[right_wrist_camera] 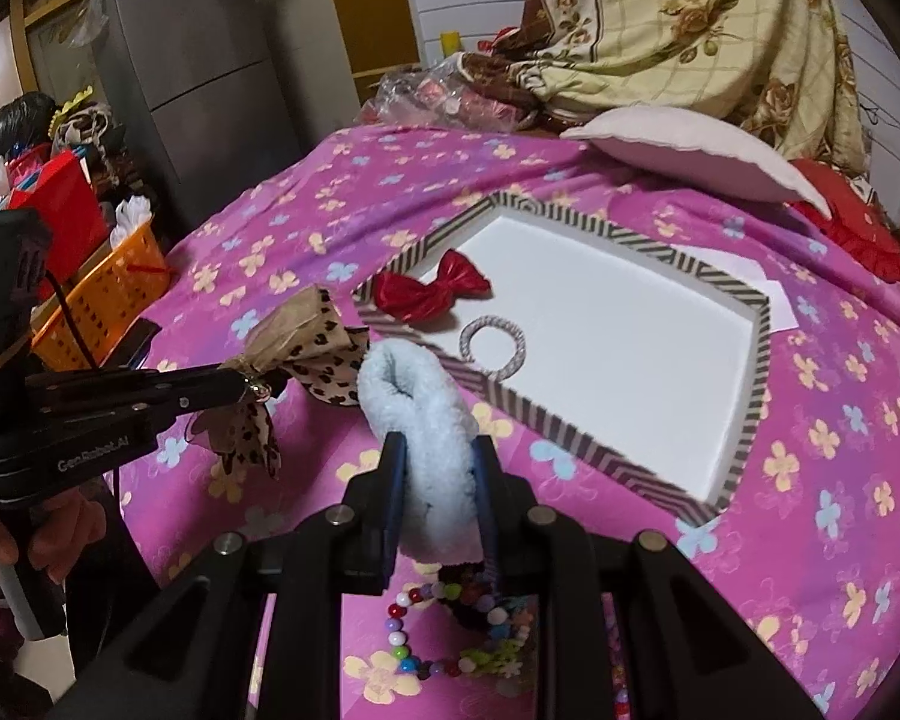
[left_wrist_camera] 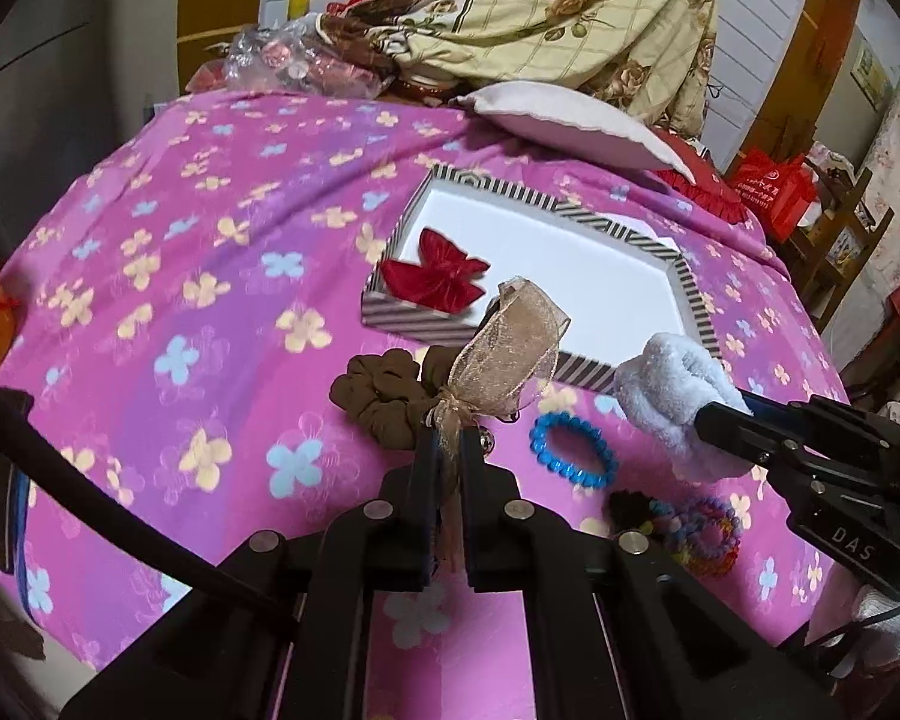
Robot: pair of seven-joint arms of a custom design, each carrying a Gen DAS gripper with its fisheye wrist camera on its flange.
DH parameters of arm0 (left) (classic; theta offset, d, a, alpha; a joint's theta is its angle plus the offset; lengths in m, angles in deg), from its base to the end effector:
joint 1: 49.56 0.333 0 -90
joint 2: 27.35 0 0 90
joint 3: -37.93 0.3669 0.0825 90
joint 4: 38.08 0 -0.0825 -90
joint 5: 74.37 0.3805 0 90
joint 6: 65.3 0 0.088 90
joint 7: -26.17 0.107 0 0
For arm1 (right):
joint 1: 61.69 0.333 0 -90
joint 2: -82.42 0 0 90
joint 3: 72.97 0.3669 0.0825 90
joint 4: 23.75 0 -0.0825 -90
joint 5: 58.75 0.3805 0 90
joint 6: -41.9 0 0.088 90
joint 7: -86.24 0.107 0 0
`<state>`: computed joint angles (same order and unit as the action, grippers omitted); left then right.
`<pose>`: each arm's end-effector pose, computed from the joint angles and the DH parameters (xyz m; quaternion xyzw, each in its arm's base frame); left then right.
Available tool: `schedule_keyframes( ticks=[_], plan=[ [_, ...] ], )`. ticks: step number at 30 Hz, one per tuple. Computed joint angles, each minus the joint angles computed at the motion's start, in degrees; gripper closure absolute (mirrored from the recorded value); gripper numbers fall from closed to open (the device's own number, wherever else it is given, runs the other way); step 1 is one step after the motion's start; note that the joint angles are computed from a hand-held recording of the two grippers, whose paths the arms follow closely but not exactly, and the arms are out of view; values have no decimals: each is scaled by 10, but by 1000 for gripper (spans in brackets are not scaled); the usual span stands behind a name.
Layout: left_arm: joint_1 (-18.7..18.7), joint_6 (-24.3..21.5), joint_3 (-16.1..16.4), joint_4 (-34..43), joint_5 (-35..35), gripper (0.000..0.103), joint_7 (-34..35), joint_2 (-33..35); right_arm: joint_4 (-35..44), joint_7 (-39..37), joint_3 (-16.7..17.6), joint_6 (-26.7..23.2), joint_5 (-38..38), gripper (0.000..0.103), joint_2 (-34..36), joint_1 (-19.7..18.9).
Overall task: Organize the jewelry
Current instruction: 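Carry the burlap bow with the left tool while the right carries the white scrunchie into the tray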
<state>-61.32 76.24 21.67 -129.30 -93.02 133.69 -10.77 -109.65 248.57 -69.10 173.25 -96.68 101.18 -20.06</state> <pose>0.6324 -0.3034 0.5899 -0.4544 0.8255 -0.3304 0.0540 0.5150 0.4932 0.5860 -0.6101 0.7089 -0.2164 0.2800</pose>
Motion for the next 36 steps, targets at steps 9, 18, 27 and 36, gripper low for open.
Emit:
schedule_keyframes(
  ticks=[9,18,27,36],
  plan=[
    [-18,-1,5,40,40,84,-27,21,-14,13,-2,-3,-4,81,-10,-9],
    [-33,-17,8,97,81,84,-57,56,-23,20,-2,-3,-3,81,-16,-24],
    [-57,-40,14,179,126,84,-85,107,-18,11,-7,0,10,81,-7,-39],
    [-86,-81,27,292,166,84,-114,176,-2,-7,-16,7,30,81,9,-54]
  ],
)
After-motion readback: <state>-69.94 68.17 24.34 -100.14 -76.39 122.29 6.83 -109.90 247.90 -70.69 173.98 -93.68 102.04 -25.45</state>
